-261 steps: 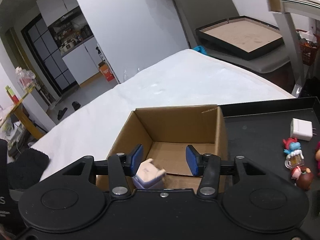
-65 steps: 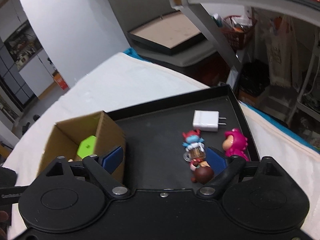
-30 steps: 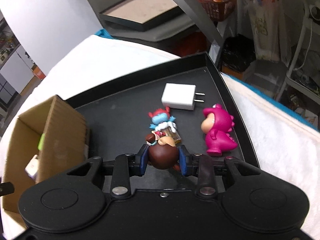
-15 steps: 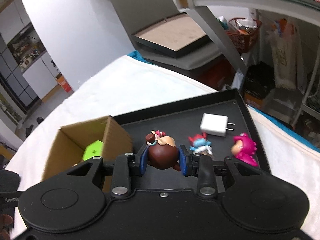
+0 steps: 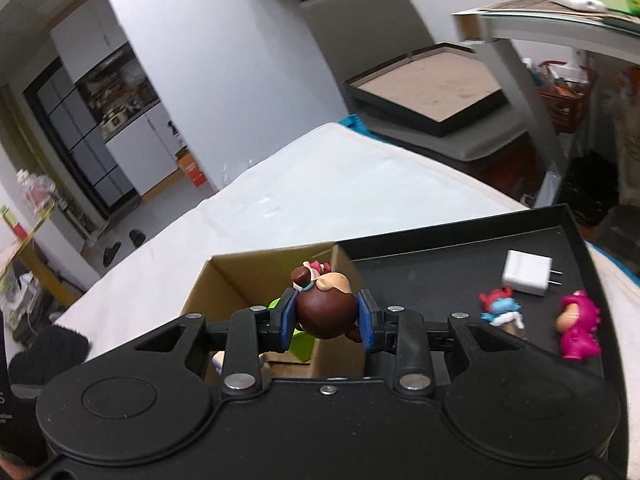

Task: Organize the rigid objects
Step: 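Carry the brown-haired figure into the box and lower it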

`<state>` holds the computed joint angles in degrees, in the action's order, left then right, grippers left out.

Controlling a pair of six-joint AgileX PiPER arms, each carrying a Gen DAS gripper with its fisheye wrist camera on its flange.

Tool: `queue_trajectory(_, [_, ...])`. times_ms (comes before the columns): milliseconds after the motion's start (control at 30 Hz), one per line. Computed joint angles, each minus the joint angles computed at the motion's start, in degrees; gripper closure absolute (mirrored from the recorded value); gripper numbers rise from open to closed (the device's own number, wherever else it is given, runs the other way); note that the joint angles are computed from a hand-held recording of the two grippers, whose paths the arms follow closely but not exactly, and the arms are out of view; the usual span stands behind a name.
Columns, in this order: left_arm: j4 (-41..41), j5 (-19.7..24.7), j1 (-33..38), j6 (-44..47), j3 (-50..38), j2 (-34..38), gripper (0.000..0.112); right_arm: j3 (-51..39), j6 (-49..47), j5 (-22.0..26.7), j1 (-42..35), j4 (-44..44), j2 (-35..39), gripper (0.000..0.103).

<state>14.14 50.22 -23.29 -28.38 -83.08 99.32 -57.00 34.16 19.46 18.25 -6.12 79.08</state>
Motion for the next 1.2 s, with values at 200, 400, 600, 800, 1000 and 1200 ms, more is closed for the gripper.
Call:
queue_trajectory(200, [-6.07,-2.23,2.61,5.46,1.12,-0.51,0.099,-2.61,2.55,-0.75,3.45,-3.87,2.81,0.072])
queue_trajectory(400, [-9.32,-3.12,3.96,9.23,1.38,-0.43,0.1,-6.22,4.89,-0.32,6.46,-7.3,7.23,0.072])
queue_trajectory(600, [-12.75,-3.79,5.31,12.35,1.7,-0.07,0.1,-9.42,7.59,1.34,9.79,-10.02,11.48,0.072])
queue_trajectory(800, [-18.82,-4.0,8.28,16.98,1.54,0.47,0.1,-12.34,10.43,4.29,12.43,-13.14,15.29,0.072])
queue_trajectory(1000, [-21.66,-3.19,9.38,19.0,0.12,1.62,0.1,-14.75,8.8,4.97,12.97,-10.74,18.17,0.071])
queue_trajectory(1200, [-22.83,-2.76,10.02,19.64,-1.03,2.79,0.099,-16.32,7.22,6.22,13.04,-8.06,19.35,0.064])
